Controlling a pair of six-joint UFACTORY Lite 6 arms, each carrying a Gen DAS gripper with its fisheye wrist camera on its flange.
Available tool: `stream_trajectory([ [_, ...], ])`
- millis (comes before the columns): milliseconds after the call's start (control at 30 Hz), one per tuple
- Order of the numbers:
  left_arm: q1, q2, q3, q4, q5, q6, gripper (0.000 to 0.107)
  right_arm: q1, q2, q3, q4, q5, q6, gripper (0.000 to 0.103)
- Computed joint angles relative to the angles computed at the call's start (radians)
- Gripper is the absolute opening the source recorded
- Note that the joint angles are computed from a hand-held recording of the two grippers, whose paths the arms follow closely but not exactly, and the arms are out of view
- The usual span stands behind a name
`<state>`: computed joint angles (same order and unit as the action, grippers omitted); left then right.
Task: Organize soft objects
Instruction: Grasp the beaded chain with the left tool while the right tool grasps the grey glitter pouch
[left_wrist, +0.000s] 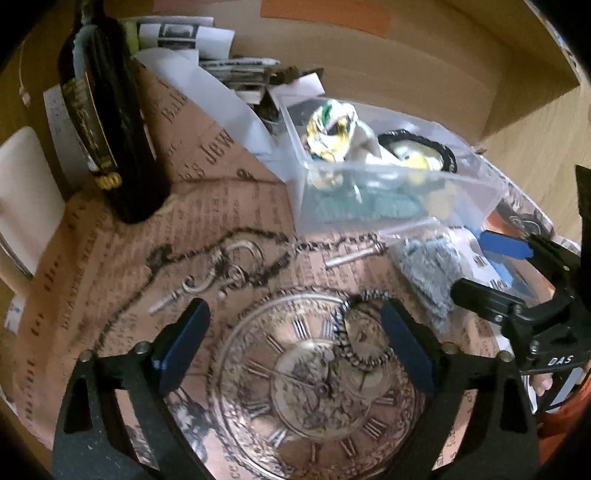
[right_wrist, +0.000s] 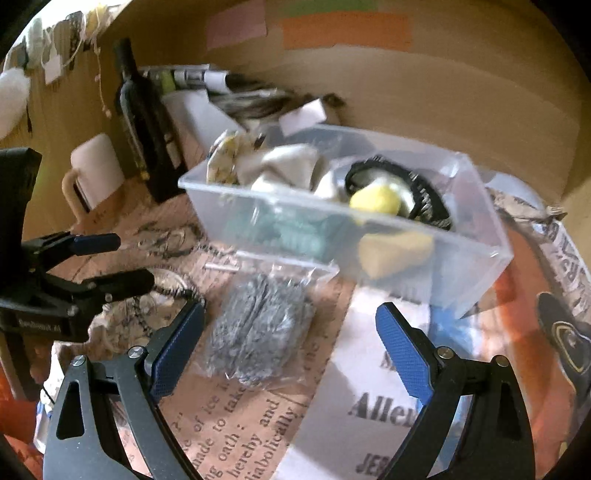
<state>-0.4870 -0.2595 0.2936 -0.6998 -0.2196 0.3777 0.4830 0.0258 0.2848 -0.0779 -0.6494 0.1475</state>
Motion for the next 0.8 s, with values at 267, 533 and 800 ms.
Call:
stream_trajectory([
  [267, -0.018, 0.034, -0.013, 0.154, -0.005, -0.146, 0.040, -0.029, 0.090, 0.052, -0.171, 0.014, 0.106, 0.057],
  [533, 0.009, 0.005, -0.025, 0.368, 0.019, -0.338, 0.010, -0.004, 0.095, 0.042, -0.137, -0.010, 0.077, 0.031],
  [800, -0.010, -0.107, -0.017, 0.112, 0.055, -0.081, 0.006, -0.030, -0.023, -0.034, -0.117, -0.018, 0.055, 0.021],
])
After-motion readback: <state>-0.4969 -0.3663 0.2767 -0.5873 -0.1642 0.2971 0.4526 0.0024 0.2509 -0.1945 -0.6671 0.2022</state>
